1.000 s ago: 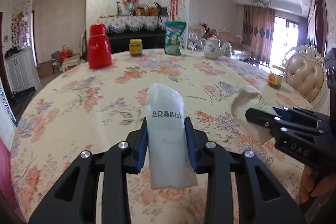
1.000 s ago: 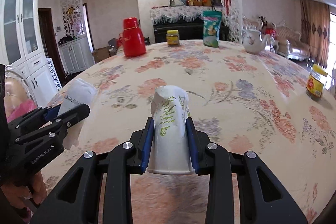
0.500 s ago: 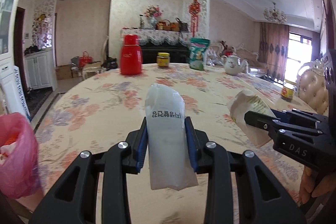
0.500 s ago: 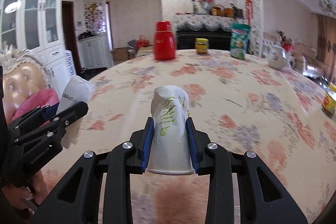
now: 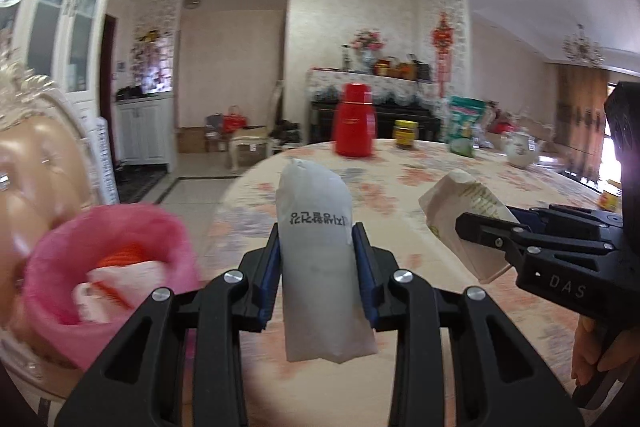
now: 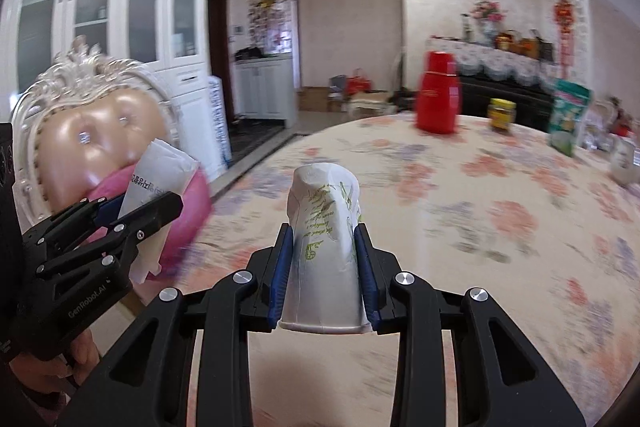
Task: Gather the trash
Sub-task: 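Lift the packet and cup and carry both over the pink bin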
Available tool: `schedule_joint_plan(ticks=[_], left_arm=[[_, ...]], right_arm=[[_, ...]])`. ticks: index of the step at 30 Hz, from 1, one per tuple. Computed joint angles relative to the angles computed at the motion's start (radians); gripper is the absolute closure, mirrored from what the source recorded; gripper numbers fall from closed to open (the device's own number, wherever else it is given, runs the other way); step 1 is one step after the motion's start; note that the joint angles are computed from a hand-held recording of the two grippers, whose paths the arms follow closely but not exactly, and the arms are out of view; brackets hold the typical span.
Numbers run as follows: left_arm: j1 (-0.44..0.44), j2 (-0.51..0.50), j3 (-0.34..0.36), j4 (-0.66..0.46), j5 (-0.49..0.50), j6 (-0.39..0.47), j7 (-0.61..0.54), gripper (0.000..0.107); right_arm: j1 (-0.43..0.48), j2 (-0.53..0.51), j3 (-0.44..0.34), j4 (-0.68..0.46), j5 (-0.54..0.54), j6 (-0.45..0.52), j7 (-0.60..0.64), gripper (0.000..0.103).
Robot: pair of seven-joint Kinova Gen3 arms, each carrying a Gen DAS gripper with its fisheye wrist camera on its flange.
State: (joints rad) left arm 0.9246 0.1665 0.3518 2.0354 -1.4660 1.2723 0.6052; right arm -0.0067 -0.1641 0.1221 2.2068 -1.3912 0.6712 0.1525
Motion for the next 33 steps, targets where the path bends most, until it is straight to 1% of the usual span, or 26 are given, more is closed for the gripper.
schedule_joint_plan(ticks=[3, 7, 10, 12, 14, 16, 18, 22, 28, 33], left_arm=[[-0.008, -0.048, 0.001, 0.056, 0.055, 0.037, 0.015, 0.074], [-0.042, -0.108, 0.017, 0.110, 0.122, 0.080, 0.008, 0.074], [-0.101, -0.168, 0.015, 0.144, 0.161, 0.068, -0.026, 0.074], [-0.157, -0.219, -0.001, 0.165, 0.188, 0.021, -0.073, 0.074], [-0.212, -0.259, -0.020, 0.182, 0.210, -0.021, -0.107, 0.074], [-0.265, -0.281, -0.042, 0.196, 0.220, -0.071, -0.139, 0.074], [-0.318, -0.303, -0.065, 0.214, 0.219, -0.124, -0.149, 0.074], [-0.405, -0.327, -0.090, 0.239, 0.214, -0.209, -0.167, 0.074], [-0.502, -0.350, -0.077, 0.262, 0.214, -0.280, -0.174, 0.074], [-0.568, -0.363, -0.051, 0.272, 0.214, -0.319, -0.180, 0.073]], right_arm=[[-0.046, 0.016, -0.054, -0.015, 0.010, -0.016, -0.034, 0.071], [-0.118, 0.049, -0.118, -0.053, 0.026, -0.052, -0.066, 0.071], [-0.174, 0.074, -0.158, -0.087, 0.028, -0.085, -0.082, 0.071], [-0.209, 0.098, -0.184, -0.112, 0.017, -0.113, -0.081, 0.071], [-0.234, 0.133, -0.202, -0.146, 0.034, -0.118, -0.108, 0.071], [-0.250, 0.168, -0.220, -0.179, 0.050, -0.117, -0.138, 0.071], [-0.268, 0.195, -0.244, -0.204, 0.065, -0.140, -0.166, 0.071], [-0.288, 0.252, -0.285, -0.265, 0.101, -0.160, -0.223, 0.071], [-0.304, 0.308, -0.340, -0.338, 0.190, -0.195, -0.319, 0.070], [-0.295, 0.333, -0.378, -0.364, 0.226, -0.214, -0.356, 0.070]])
